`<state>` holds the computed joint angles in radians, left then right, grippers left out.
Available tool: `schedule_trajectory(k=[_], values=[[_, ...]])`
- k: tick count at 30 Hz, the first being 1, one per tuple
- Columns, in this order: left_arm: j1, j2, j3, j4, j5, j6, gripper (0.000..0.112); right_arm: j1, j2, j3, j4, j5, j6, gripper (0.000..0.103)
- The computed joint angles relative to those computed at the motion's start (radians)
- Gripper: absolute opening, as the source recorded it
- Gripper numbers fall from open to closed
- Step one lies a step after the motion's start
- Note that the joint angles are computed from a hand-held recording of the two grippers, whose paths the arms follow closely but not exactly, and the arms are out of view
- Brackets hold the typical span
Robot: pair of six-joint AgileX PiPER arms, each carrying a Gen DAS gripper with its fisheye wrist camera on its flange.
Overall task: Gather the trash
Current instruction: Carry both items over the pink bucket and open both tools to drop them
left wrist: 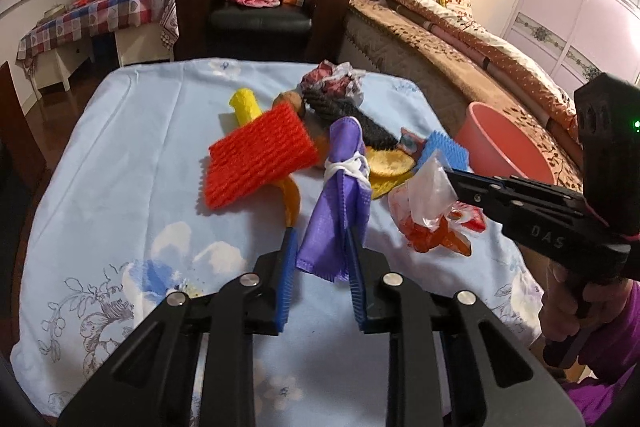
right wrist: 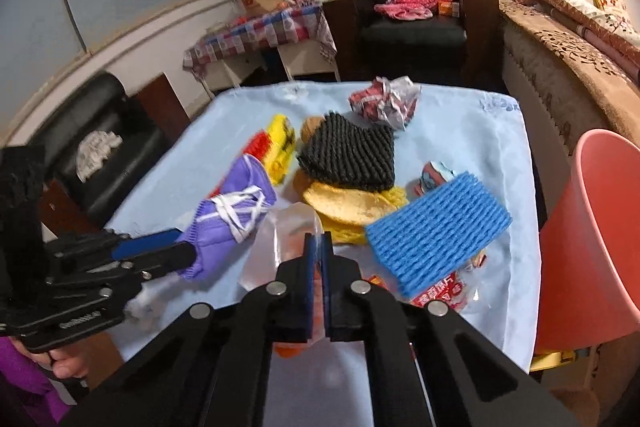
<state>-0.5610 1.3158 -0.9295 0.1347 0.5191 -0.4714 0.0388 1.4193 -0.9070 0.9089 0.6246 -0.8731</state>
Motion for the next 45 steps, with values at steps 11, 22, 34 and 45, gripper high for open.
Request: schedule_trajectory(k=[11,22,34,45], values=[[-0.097,0.031,-0.166,0.132,0.058,-0.101,0.024,-0.174,-0.104,-0.044,0.08,0.153,-0.017,0.003],[-0.2,0.236,-0.447,0.135,0.084,-0.089,0.024,-0.483,-0.119,-0.071,0.111,0.218,-0.067,0.003],[-0.279,0.583,-0.874,-0.039,0.187,0.071,0.024,-0.748,0.004,-0.107,0.107,0.153,-0.131,0.003],[-0.327,0.895,-1.305,-0.089,0.404,0.139,0.024,-0.759,0.132,-0.128,0.068,0.066,-0.127,0.003]])
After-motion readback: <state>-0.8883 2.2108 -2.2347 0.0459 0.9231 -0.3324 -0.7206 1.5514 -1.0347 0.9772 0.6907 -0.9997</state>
